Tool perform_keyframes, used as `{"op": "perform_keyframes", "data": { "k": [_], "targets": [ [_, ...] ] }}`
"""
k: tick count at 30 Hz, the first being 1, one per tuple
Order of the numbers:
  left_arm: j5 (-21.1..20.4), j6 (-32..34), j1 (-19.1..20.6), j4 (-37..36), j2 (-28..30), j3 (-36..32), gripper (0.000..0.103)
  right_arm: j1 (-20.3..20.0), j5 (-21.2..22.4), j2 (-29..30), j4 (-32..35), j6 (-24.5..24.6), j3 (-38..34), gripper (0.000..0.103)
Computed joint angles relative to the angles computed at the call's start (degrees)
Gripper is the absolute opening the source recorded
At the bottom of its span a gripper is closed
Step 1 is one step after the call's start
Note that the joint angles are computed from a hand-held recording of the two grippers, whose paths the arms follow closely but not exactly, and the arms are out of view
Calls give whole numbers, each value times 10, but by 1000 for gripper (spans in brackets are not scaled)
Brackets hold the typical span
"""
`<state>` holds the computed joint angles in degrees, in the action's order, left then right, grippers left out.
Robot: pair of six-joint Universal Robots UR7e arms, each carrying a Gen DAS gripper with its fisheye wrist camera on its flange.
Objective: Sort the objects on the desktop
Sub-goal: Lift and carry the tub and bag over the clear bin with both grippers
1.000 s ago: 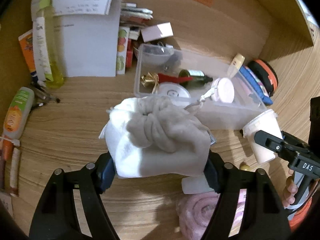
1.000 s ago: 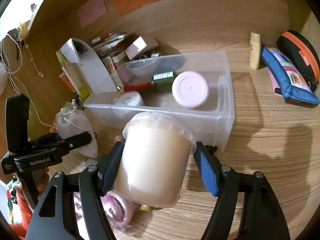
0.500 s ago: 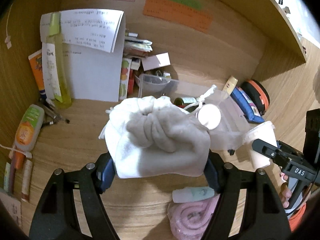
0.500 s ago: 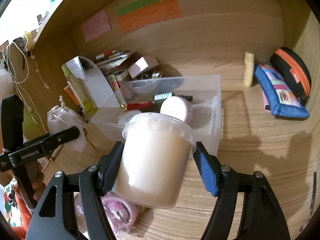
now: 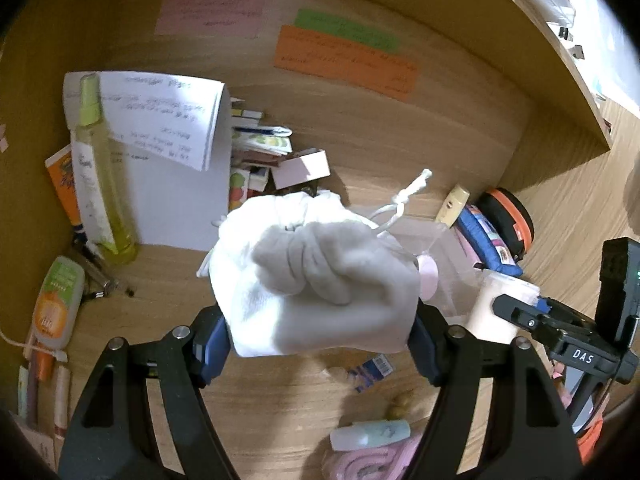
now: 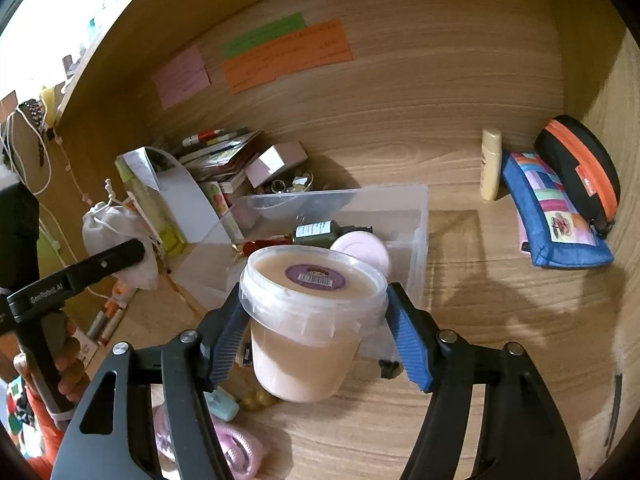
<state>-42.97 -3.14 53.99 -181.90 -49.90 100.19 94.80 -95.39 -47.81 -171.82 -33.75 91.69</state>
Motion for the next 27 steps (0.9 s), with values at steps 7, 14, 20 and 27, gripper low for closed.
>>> {"op": "perform_keyframes", "data": {
  "k": [7,14,20,27],
  "targets": [
    [-13,16,7,15,21,-40,74,3,15,12,13,9,-30,64],
    [-26,16,20,45,39,-76,74,10,4,45,18,11,-73,64],
    [-37,6,36,83,58,-110,74,15,-13,81,42,12,-116,64],
    [-35,15,45,104,81,-140,74,14,-22,116,76,17,-155,64]
  ]
}}
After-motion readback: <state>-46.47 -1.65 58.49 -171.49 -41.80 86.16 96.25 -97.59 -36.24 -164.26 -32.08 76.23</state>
